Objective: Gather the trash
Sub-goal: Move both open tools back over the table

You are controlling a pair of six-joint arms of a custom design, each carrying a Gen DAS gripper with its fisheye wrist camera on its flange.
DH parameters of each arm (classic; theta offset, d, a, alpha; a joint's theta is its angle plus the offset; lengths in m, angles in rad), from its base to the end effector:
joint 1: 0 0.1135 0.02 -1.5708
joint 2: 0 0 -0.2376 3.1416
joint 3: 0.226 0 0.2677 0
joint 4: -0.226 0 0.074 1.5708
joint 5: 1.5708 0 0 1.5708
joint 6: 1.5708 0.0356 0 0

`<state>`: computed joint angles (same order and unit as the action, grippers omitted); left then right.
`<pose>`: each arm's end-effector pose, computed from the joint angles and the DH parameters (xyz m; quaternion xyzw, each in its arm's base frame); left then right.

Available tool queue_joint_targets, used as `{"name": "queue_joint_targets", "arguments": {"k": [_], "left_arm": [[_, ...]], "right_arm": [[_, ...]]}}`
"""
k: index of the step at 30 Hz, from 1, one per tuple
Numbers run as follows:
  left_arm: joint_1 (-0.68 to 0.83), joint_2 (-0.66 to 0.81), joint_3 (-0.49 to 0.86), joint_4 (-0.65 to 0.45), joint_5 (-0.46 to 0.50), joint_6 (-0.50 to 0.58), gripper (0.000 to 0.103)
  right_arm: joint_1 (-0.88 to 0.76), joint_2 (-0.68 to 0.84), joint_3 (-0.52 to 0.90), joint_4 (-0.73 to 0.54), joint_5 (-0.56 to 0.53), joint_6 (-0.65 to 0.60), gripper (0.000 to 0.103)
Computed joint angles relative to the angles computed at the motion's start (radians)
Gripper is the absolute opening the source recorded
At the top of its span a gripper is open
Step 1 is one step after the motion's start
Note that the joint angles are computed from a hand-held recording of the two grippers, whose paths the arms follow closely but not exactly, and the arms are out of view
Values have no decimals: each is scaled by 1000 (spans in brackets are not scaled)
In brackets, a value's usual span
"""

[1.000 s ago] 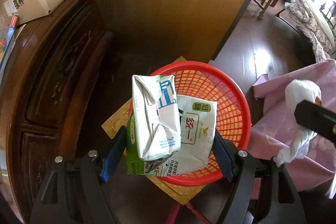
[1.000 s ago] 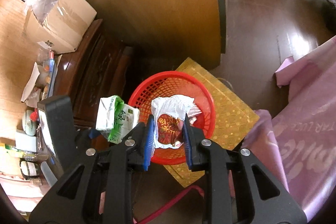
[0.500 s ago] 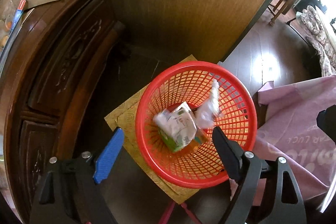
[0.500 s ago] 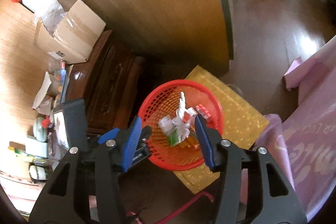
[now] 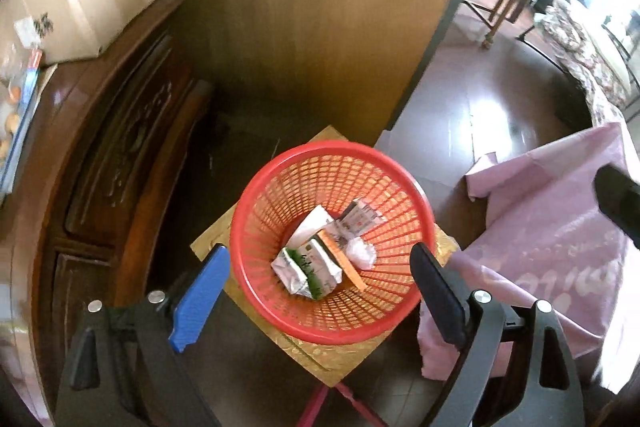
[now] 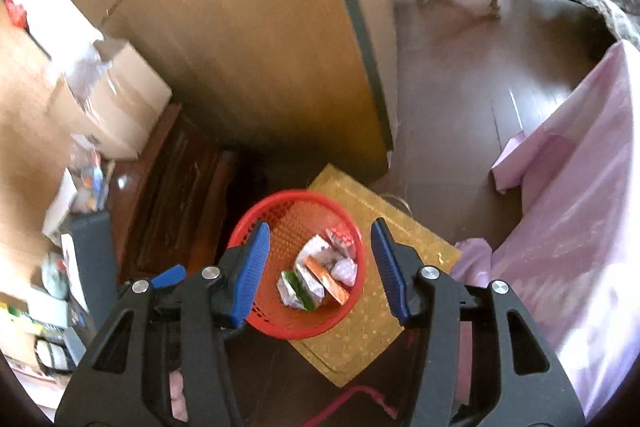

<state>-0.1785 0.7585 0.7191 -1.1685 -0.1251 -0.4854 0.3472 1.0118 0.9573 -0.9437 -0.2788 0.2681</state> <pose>0.1478 -0.0222 0.2244 -0.1612 0.9684 -0.0006 0.1903 0.2002 0.0828 0.2697 -0.0768 0.9477 0.2117 0.2262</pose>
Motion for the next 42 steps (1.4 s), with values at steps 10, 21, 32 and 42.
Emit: {"name": "queue_joint_targets", "arguments": {"k": [10, 21, 32, 42], "left_arm": [[-352, 116, 214, -47, -154, -203, 93], [-719, 401, 451, -33, -291, -372, 94], [-899, 707, 705, -9, -318, -413, 94], [-995, 1063, 1116, -3, -327, -345, 94]], "right_arm": [[-563, -108, 138, -258, -212, -345, 61], [-1325, 121, 327, -473, -408, -964, 65], [-1638, 463, 513, -388, -391, -1178, 71], [-1719, 692, 679, -381, -400, -1103, 71]]}}
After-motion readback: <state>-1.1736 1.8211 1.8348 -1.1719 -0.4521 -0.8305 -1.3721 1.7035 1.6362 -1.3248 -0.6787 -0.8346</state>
